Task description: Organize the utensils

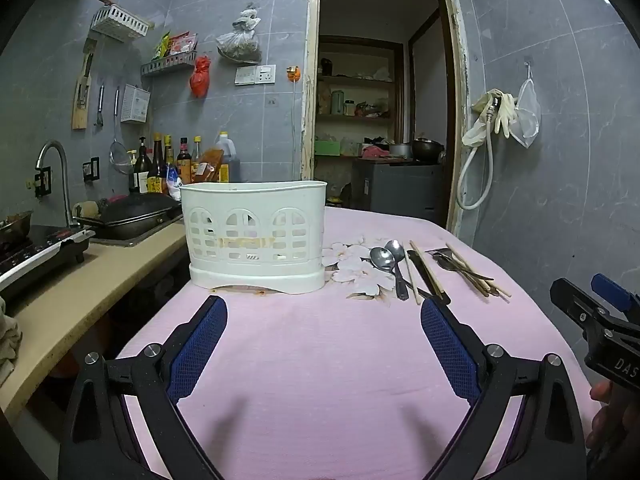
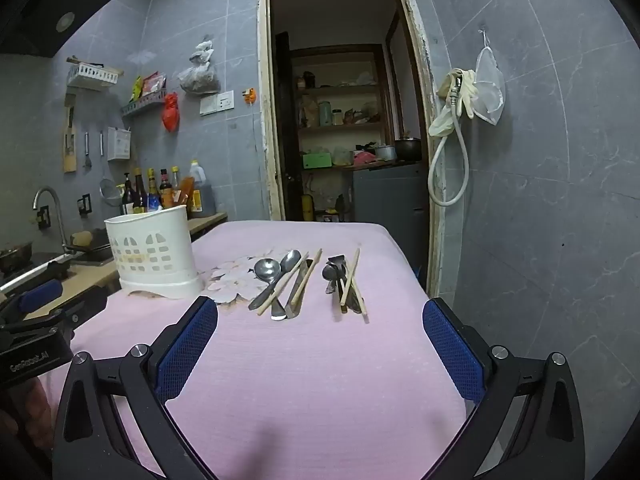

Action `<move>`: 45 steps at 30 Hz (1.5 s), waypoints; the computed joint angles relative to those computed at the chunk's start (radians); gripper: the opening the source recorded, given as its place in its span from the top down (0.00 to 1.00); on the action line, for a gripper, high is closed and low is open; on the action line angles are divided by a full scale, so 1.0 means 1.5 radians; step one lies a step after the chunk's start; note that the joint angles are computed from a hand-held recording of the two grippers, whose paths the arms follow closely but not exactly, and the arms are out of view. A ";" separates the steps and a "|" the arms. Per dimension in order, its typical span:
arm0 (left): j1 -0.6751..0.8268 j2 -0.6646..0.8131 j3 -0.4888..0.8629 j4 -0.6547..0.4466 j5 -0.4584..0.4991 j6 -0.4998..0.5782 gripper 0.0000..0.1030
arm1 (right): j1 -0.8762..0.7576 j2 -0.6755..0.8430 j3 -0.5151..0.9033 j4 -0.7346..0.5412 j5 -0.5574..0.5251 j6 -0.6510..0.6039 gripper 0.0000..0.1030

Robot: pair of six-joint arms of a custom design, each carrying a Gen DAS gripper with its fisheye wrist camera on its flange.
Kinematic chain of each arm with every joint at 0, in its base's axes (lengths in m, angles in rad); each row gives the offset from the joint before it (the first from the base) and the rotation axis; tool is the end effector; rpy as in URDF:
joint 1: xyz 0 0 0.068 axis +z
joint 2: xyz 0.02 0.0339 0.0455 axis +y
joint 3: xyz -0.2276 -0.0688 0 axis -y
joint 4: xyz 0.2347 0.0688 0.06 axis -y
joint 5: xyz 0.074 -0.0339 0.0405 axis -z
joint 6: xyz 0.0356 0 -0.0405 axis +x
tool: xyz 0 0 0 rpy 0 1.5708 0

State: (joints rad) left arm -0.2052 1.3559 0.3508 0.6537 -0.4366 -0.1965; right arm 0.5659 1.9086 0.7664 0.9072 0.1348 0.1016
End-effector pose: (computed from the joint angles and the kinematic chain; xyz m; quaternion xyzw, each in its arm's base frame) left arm 0.2456 -0.0357 0.1333 -0.1205 0.8009 0.0625 0.5832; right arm 0.3012 0.1857 0.1143 -0.1396 0.7719 0.1525 0.6012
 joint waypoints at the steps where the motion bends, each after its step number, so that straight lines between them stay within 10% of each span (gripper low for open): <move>1: 0.001 0.000 0.000 0.000 0.001 0.000 0.08 | 0.000 0.000 0.001 -0.003 0.000 0.000 0.00; 45: 0.004 0.002 -0.004 0.003 0.000 0.004 0.08 | 0.008 -0.011 0.003 -0.026 0.001 -0.002 0.00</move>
State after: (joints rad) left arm -0.1992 1.3585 0.3455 0.6582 -0.4371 -0.1910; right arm 0.5774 1.8918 0.7708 0.8686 0.1358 0.0984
